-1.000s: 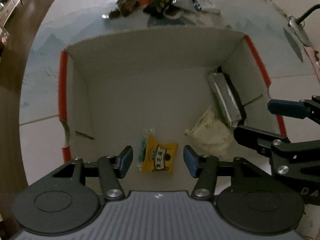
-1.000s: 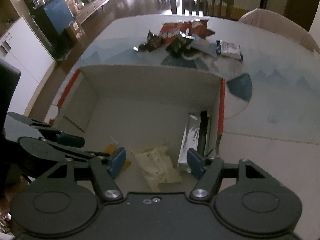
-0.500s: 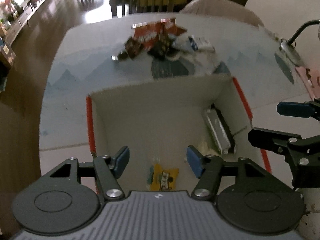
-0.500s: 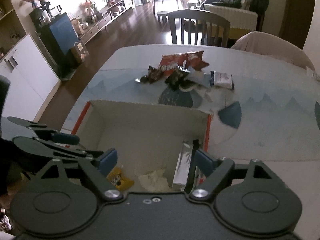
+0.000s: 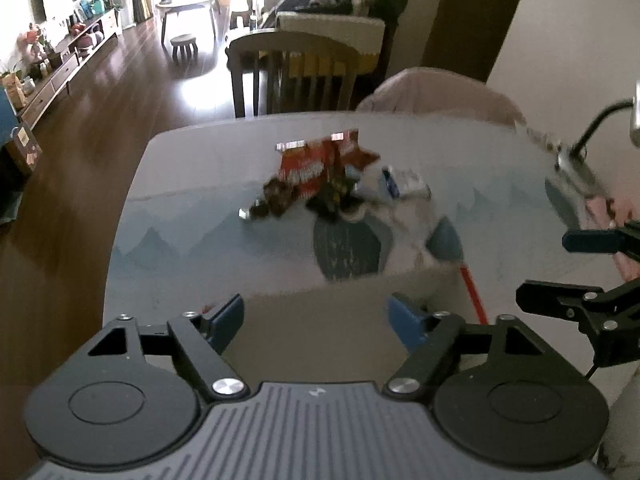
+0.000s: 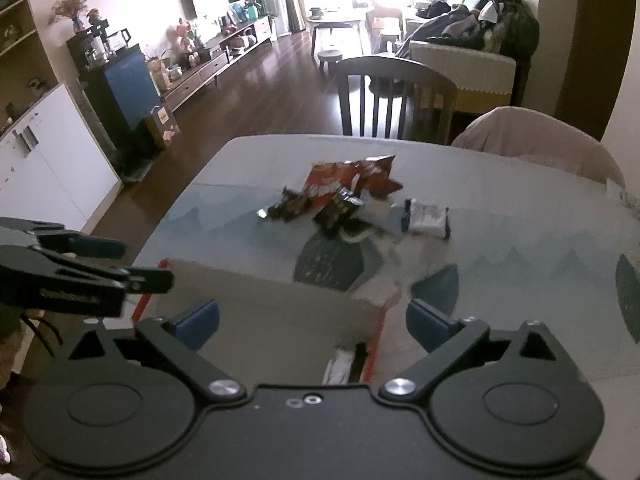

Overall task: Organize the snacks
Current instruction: 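Move both tools back toward the remaining snacks on the table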

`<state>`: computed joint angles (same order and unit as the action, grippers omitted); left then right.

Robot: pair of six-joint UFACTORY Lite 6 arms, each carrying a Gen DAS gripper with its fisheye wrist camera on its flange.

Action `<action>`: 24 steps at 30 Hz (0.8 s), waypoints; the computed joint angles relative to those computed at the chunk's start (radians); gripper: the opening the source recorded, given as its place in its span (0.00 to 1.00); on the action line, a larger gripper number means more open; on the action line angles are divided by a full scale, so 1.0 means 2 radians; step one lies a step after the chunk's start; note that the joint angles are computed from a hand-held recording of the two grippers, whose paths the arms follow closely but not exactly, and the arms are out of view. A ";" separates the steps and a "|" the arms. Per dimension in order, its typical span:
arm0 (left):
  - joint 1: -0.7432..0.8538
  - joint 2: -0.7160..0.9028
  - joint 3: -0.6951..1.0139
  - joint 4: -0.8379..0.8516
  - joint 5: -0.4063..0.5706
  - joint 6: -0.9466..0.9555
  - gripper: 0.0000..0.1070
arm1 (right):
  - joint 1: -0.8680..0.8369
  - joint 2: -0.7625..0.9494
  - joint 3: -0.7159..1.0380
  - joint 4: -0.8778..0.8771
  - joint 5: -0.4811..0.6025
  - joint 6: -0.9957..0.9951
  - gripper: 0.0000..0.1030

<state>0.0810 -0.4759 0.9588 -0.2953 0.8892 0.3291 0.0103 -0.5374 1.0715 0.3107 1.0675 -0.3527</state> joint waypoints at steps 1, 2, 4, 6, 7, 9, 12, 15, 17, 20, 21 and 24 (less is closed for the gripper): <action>0.003 0.014 0.012 -0.005 -0.005 0.000 0.77 | -0.010 0.015 0.012 0.005 -0.001 -0.013 0.98; 0.002 0.030 0.026 -0.002 -0.010 -0.006 0.78 | -0.024 0.034 0.026 0.011 -0.004 -0.028 0.98; -0.007 0.069 0.062 0.016 -0.020 -0.026 0.78 | -0.042 0.076 0.058 0.015 -0.009 -0.047 0.98; -0.023 0.107 0.096 0.051 -0.032 -0.057 0.78 | -0.057 0.117 0.087 0.014 -0.015 -0.066 0.99; -0.033 0.129 0.116 0.075 -0.038 -0.077 0.78 | -0.060 0.143 0.106 0.007 -0.021 -0.068 0.99; -0.043 0.175 0.159 0.105 -0.038 -0.105 0.78 | -0.067 0.188 0.135 -0.002 -0.032 -0.073 0.99; -0.047 0.251 0.223 0.130 -0.035 -0.141 0.78 | -0.075 0.260 0.181 -0.011 -0.048 -0.068 0.99; -0.054 0.339 0.300 0.149 -0.021 -0.167 0.78 | -0.080 0.332 0.229 -0.016 -0.063 -0.059 0.99; -0.057 0.394 0.347 0.157 -0.012 -0.180 0.78 | -0.081 0.379 0.260 -0.019 -0.070 -0.055 0.99; -0.059 0.477 0.423 0.158 0.012 -0.193 0.78 | -0.079 0.448 0.304 -0.026 -0.078 -0.050 0.98; -0.059 0.507 0.454 0.157 0.022 -0.201 0.78 | -0.079 0.469 0.319 -0.027 -0.078 -0.048 0.98; -0.060 0.579 0.529 0.158 0.046 -0.214 0.78 | -0.078 0.540 0.381 -0.039 -0.074 -0.031 0.98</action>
<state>-0.0398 0.6811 2.0159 0.0203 0.9811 -0.0997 -0.1448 0.5424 1.8329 0.2322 0.9198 -0.4139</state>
